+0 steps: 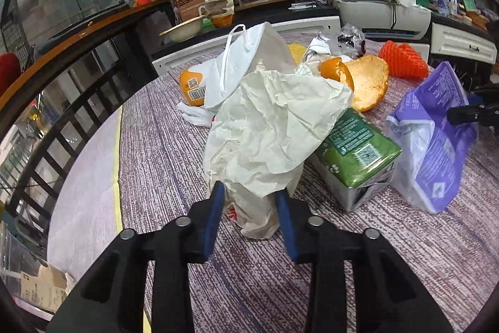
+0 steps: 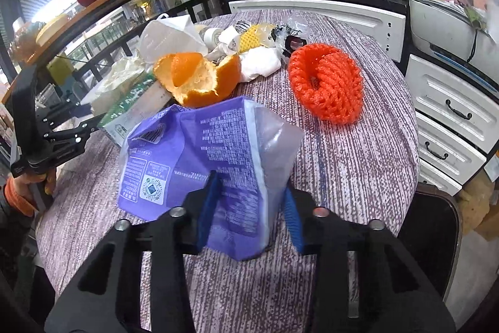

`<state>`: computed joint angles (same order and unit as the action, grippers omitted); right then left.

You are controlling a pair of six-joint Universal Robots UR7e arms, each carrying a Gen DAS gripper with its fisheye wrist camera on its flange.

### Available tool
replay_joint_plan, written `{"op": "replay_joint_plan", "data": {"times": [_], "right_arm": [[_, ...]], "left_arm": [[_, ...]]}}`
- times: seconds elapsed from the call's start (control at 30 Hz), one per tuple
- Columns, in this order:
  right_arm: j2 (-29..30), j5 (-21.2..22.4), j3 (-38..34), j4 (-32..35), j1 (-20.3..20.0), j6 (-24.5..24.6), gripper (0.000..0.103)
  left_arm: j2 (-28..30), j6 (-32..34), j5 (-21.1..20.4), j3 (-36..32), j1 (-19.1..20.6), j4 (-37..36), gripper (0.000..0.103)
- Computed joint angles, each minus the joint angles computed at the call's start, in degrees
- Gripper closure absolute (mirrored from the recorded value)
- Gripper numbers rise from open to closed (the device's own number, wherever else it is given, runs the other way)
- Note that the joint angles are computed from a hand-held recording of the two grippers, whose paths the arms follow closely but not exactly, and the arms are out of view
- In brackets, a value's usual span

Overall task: Collect trash
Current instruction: 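Lift the tissue with the left tool while the right tool carries the purple bag to the bin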

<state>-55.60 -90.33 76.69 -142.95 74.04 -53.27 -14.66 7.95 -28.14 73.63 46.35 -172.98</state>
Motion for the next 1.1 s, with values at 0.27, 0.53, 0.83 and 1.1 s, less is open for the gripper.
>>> {"op": "replay_joint_plan", "data": {"times": [0.27, 0.53, 0.83, 1.1], "right_arm": [[-4.2, 0.9, 8.3, -8.6, 0.1, -4.8, 0.082], [-8.6, 3.6, 14.6, -12.4, -0.8, -8.4, 0.085], [-12.0, 6.8, 18.3, -13.0, -1.8, -9.6, 0.086], [-15.4, 10.2, 22.1, -16.3, -3.3, -12.0, 0.087]], "left_arm": [[-0.7, -6.6, 0.1, 2.4, -1.2, 0.1, 0.081], [-2.0, -10.7, -0.3, 7.5, -3.3, -7.4, 0.081], [-2.3, -12.5, -1.9, 11.8, -6.7, -15.0, 0.081], [-2.0, -14.4, -4.7, 13.8, -8.6, -19.5, 0.081]]}}
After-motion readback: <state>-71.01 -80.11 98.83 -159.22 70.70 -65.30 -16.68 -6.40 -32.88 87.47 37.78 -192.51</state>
